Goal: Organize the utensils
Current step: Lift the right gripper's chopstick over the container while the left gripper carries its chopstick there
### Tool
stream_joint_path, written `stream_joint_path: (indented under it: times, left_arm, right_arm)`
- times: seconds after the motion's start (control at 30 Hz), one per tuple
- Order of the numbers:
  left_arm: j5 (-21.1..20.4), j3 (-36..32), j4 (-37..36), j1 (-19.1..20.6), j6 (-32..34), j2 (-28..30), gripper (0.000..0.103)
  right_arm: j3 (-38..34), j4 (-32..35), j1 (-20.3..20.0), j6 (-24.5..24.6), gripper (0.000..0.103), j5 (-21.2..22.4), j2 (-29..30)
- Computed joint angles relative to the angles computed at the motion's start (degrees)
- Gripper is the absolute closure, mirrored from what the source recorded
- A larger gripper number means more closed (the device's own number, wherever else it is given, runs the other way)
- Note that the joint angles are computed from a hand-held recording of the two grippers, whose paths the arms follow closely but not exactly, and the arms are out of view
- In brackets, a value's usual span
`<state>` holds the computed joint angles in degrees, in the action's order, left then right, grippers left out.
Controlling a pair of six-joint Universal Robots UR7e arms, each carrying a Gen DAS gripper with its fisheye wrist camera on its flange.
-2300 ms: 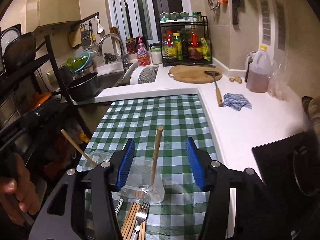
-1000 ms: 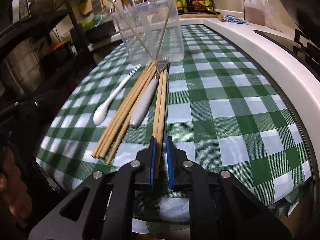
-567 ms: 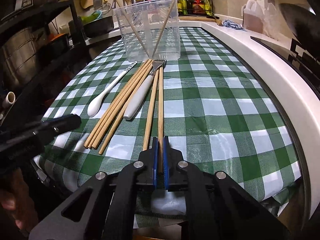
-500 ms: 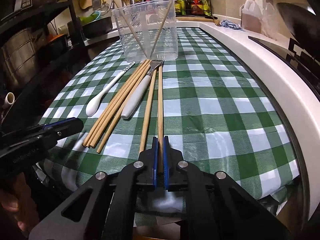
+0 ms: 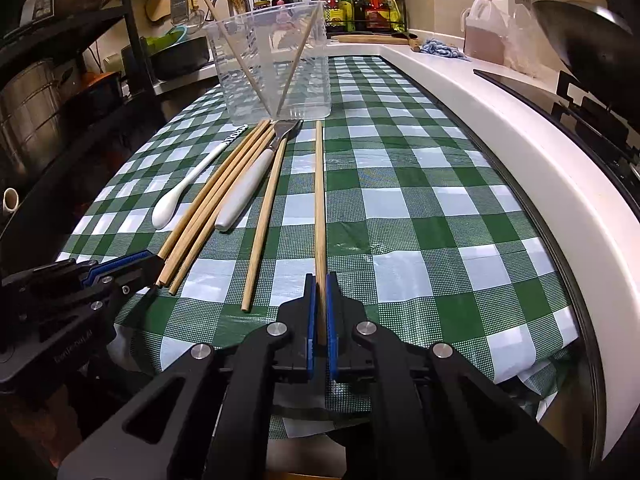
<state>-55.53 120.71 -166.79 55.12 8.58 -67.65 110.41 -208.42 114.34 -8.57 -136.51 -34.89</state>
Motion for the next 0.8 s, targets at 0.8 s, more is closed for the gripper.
stream_joint_path:
  times: [0.8]
  left_arm:
    - [6.3, 5.0, -14.2, -2.3, 1.2, 2.2, 0.096]
  right_arm:
    - [-0.6, -2.4, 0.0, -2.0, 0.096, -1.1, 1.1]
